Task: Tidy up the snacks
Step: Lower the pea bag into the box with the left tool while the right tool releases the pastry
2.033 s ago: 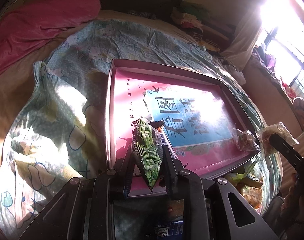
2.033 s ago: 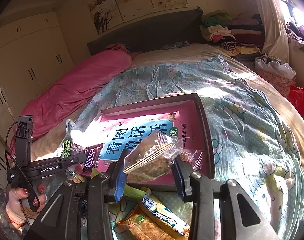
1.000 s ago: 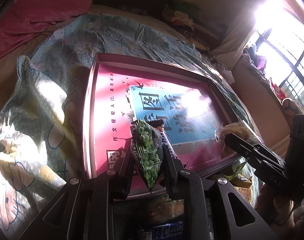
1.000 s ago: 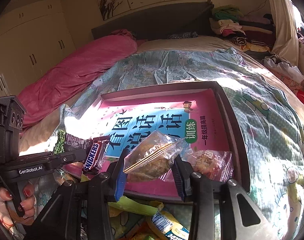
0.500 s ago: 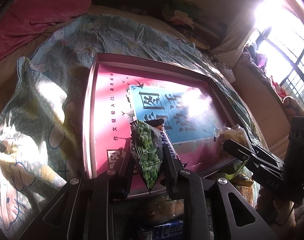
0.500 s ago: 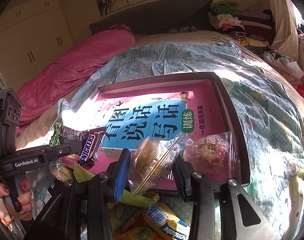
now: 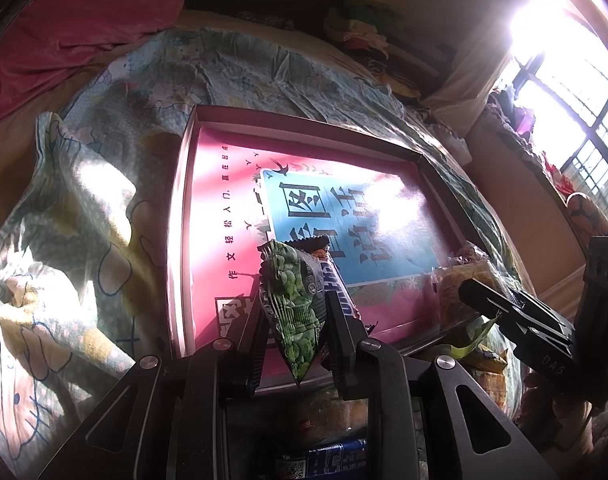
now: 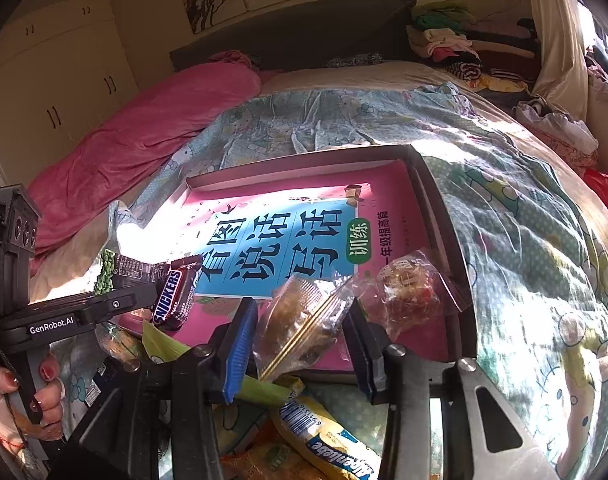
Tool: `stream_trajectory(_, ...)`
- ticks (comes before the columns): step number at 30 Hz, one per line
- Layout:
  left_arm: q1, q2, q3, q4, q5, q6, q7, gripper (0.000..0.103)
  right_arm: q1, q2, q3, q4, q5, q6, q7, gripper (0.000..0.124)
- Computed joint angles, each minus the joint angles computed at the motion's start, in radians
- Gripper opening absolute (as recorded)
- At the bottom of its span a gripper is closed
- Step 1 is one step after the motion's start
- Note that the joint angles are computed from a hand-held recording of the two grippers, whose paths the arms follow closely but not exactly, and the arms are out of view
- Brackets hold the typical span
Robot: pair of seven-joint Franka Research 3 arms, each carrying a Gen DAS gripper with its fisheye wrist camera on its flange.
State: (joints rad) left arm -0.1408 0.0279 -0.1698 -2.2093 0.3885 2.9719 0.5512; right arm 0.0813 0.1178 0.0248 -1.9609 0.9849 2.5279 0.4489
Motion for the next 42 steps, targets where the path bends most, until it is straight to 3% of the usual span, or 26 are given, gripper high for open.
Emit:
stream_trajectory(15,0.004,-0.011,0.002,-0.014,-0.005,-0.003,-0.017,0.028,-0.006,-0.050,-0.020,-0.043,0.007,0.007,-0.024,0.048)
stream_trajectory(20,0.008,-0.021,0.001,-0.023,-0.010,-0.004,-0.024,0.029,0.001,-0.053,-0.023,-0.058,-0.025,0.046,-0.008,0.048)
stream_trajectory(26,0.012,-0.031,0.000,-0.032,-0.024,0.006,-0.014,0.037,0.002,-0.048,-0.022,-0.058,-0.034,0.066,0.004,0.048)
stream_trajectory(40,0.033,-0.065,-0.002,-0.044,0.071,-0.008,-0.109,0.039,0.001,-0.042,-0.018,-0.053,-0.063,0.087,0.045,0.048)
stream_trajectory(42,0.037,-0.070,-0.003,-0.049,0.084,-0.007,-0.124,0.045,0.000,-0.043,-0.019,-0.053,-0.064,0.087,0.047,0.049)
